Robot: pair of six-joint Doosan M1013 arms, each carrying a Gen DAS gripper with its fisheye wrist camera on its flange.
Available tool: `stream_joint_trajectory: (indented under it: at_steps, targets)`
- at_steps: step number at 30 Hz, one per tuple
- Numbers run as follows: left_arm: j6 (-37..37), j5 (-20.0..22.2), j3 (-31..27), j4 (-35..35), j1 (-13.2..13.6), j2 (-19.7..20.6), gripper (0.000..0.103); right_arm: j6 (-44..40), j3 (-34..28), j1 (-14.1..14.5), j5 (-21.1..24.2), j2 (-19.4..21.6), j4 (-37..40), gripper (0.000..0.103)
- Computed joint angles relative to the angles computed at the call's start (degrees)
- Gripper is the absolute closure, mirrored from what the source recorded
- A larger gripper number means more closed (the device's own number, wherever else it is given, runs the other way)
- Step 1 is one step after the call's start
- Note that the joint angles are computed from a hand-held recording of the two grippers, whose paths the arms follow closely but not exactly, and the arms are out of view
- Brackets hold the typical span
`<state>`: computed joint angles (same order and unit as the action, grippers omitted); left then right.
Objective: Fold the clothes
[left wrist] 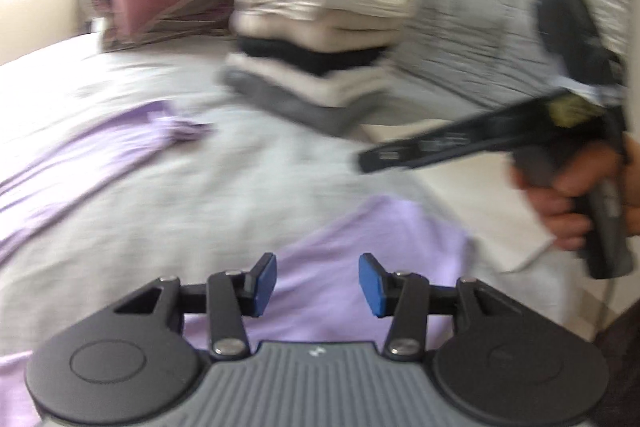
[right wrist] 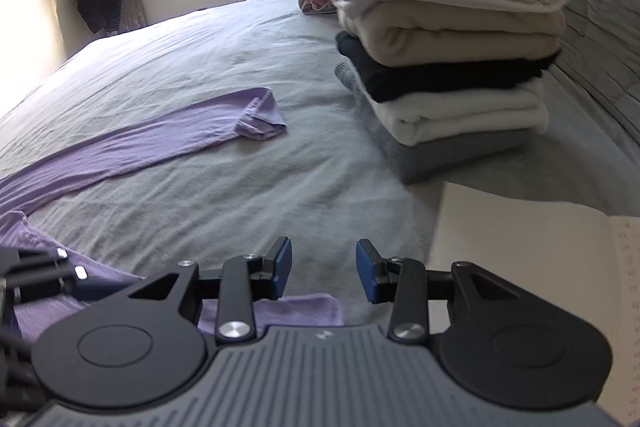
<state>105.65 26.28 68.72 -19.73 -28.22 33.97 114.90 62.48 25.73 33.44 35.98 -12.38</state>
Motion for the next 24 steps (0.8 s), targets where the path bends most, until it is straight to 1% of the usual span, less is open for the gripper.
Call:
stream_joint_trajectory:
  at_steps: [3,6,7,8,10,12,15,17,20,22,23,24]
  targets:
    - [-9.3,-0.7,-0.4,8.2,1.2,0.2,0.056,0.8,-1.8,0.5,0.4,1.0,-0.4,0.063]
    - [-16.2,0.7,-1.7,13.4,2.4,0.7,0.057,2.6,-4.4,1.0,0.9,2.6,-0.7,0.063]
    - [-17.5,1.5,-2.6,14.5,2.8,1.1,0.057,4.1,-5.8,1.1,1.7,3.5,-1.3,0.063]
    - [-17.8,2.5,-4.0,15.5,3.1,1.7,0.057,5.2,-8.0,1.2,3.5,4.8,-1.6,0.063]
    - [-17.6,4.3,-7.0,17.4,3.7,3.1,0.056,6.0,-13.0,1.4,7.0,7.5,-1.7,0.063]
    - [-16.9,6.2,-10.6,18.8,4.3,4.7,0.057,7.4,-17.9,1.5,9.2,10.3,-2.7,0.063]
    - [-14.5,9.5,-18.0,19.6,5.0,8.6,0.057,12.6,-24.9,1.8,11.5,14.4,-5.9,0.063]
    - [-12.3,11.8,-24.1,19.3,5.4,12.0,0.057,15.1,-28.8,1.6,12.3,16.9,-5.0,0.063]
    - [-9.6,16.8,-35.5,19.4,5.6,18.4,0.057,18.6,-33.6,1.0,12.9,20.0,-3.0,0.063]
    - [-7.0,19.3,-43.0,19.4,5.5,22.6,0.057,20.9,-36.2,1.0,13.9,21.7,-4.4,0.063]
    - [-5.1,20.8,-46.9,18.3,5.6,24.8,0.057,21.3,-36.9,1.0,13.8,22.2,-5.4,0.063]
    - [-3.1,22.8,-51.3,16.8,5.7,27.1,0.057,21.4,-36.4,1.1,12.6,22.1,-6.3,0.063]
